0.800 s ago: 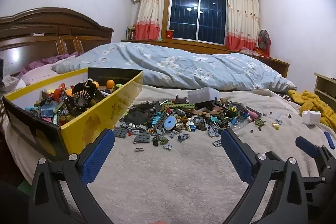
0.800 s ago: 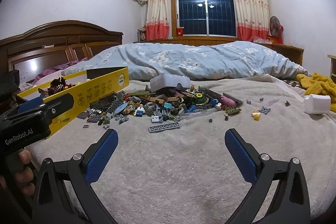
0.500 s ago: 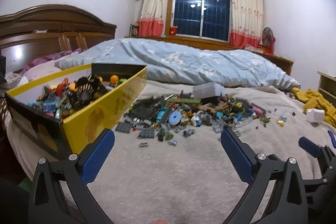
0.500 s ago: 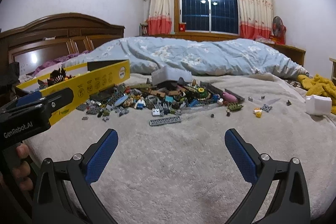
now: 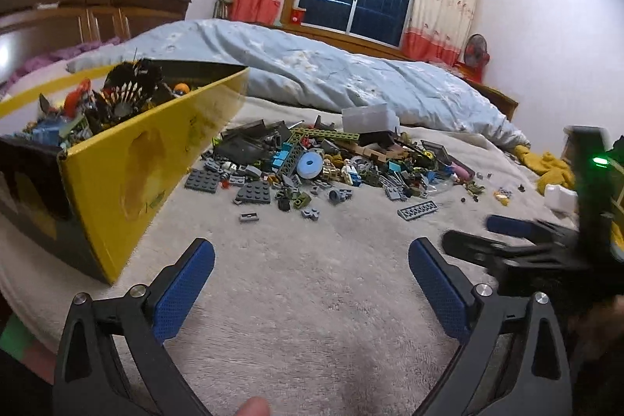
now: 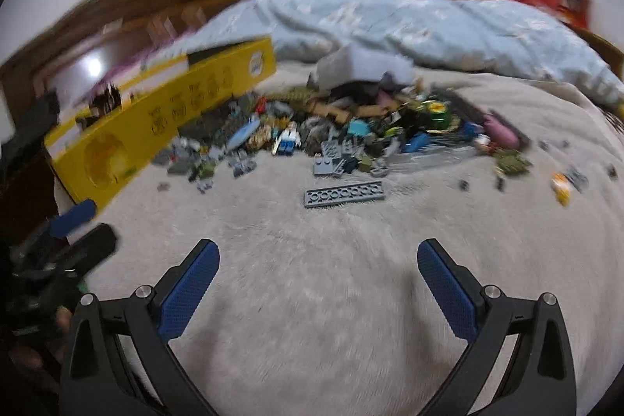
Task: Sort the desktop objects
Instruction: 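Move the right tool toward a long grey plate while the left tool approaches the pile, then grasp the long grey plate with the right tool while the left tool grasps a small grey piece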
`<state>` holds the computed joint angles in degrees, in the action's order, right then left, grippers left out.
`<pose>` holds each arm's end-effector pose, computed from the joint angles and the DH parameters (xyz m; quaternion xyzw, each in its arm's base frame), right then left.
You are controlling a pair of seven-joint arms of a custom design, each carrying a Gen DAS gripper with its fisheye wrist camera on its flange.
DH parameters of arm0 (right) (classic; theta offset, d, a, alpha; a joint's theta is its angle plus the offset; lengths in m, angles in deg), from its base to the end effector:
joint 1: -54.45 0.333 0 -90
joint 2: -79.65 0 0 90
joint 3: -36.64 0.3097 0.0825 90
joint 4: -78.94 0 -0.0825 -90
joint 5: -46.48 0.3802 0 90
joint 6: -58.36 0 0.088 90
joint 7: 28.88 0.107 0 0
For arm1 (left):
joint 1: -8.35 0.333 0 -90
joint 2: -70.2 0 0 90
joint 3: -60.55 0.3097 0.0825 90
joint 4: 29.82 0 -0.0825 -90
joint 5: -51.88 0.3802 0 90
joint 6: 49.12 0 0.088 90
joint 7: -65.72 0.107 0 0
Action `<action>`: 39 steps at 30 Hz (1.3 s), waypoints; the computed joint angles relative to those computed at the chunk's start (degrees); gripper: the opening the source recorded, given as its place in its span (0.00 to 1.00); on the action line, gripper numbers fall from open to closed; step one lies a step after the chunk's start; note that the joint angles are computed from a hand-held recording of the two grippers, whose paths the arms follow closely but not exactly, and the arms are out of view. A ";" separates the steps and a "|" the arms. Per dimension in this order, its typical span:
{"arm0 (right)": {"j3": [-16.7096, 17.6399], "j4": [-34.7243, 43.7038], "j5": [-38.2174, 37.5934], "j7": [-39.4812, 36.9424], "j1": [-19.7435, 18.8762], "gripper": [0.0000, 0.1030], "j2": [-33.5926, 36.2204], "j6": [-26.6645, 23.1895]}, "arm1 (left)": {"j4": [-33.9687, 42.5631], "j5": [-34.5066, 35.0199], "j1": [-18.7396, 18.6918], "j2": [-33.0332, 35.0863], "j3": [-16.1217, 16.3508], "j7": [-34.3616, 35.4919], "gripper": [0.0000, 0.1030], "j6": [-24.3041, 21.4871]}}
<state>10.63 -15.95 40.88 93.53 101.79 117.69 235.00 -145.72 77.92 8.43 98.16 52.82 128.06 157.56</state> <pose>0.6472 0.3332 0.3452 -0.6777 0.6086 -0.2454 0.3319 0.6230 -0.1297 0.3372 -0.5661 0.6427 -0.4600 0.2343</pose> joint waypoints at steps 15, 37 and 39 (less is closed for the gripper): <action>16.66 28.46 -3.03 -14.45 -16.53 0.67 13.47 -20.93 | 10.04 5.09 5.85 5.90 -7.67 3.32 0.59 -9.89; 14.48 11.98 -4.33 -10.43 -12.77 0.62 4.25 -10.72 | 27.39 -5.55 23.43 24.25 -36.53 21.82 0.21 -32.76; 14.18 11.48 -4.51 -10.46 -12.27 0.62 4.27 -10.69 | 27.61 -7.83 23.49 24.26 -36.71 22.09 0.19 -33.32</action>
<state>24.81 -4.47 36.37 83.07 89.52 121.96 224.30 -118.11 70.10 31.92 122.42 16.11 150.15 124.24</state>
